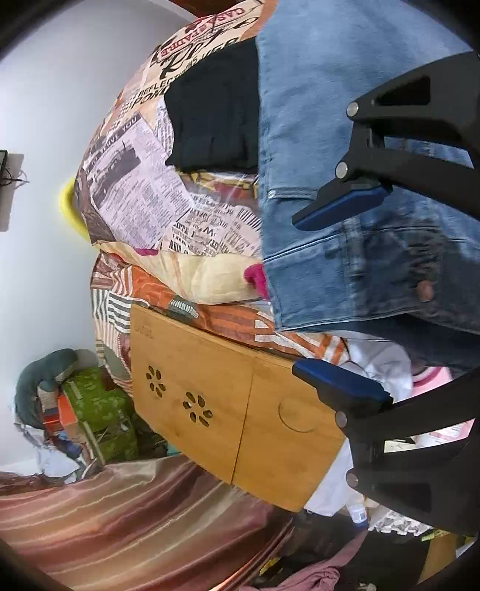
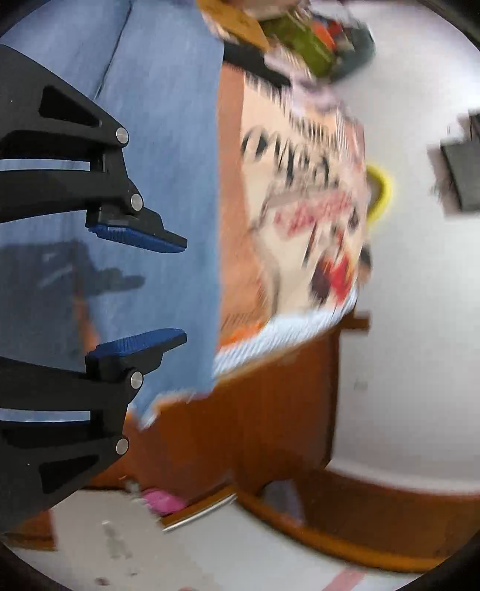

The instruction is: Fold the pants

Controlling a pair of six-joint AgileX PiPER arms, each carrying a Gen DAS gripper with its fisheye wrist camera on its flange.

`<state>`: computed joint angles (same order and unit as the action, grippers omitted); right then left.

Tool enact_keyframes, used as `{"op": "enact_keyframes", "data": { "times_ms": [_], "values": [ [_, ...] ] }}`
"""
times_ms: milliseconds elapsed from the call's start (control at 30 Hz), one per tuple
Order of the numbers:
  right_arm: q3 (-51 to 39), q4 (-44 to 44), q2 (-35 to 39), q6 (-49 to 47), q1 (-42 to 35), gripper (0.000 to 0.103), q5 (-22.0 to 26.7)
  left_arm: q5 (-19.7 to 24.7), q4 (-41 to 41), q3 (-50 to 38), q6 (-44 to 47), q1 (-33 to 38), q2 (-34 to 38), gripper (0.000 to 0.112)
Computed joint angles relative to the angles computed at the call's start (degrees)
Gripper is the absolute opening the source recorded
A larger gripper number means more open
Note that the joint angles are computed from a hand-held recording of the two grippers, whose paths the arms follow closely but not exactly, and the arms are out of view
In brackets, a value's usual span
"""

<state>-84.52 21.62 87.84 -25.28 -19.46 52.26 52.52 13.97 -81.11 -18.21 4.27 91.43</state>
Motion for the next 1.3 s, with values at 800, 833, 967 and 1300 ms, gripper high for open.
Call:
{"op": "enact_keyframes", "data": {
  "times_ms": [800,833,967,1300],
  "values": [
    [-31.2,8.5,30.1,-3.3,31.4,0.064,12.1,2.6,-19.1,-9.0,16.3,7.8,15.2,0.081],
    [-32.2,8.4,30.3,-3.0,31.3,0.063,13.2,2.2,-19.7,-8.5,16.8,7.9,14.6,0.081],
    [-29.4,6.9,27.8,-5.4,32.2,0.053,14.0,1.5,-23.7,-6.3,21.0,8.2,11.8,0.067],
    [-26.8,6.1,26.4,-5.9,32.9,0.039,12.2,2.3,-21.8,-11.7,16.8,7.9,18.6,0.064]
  ]
}}
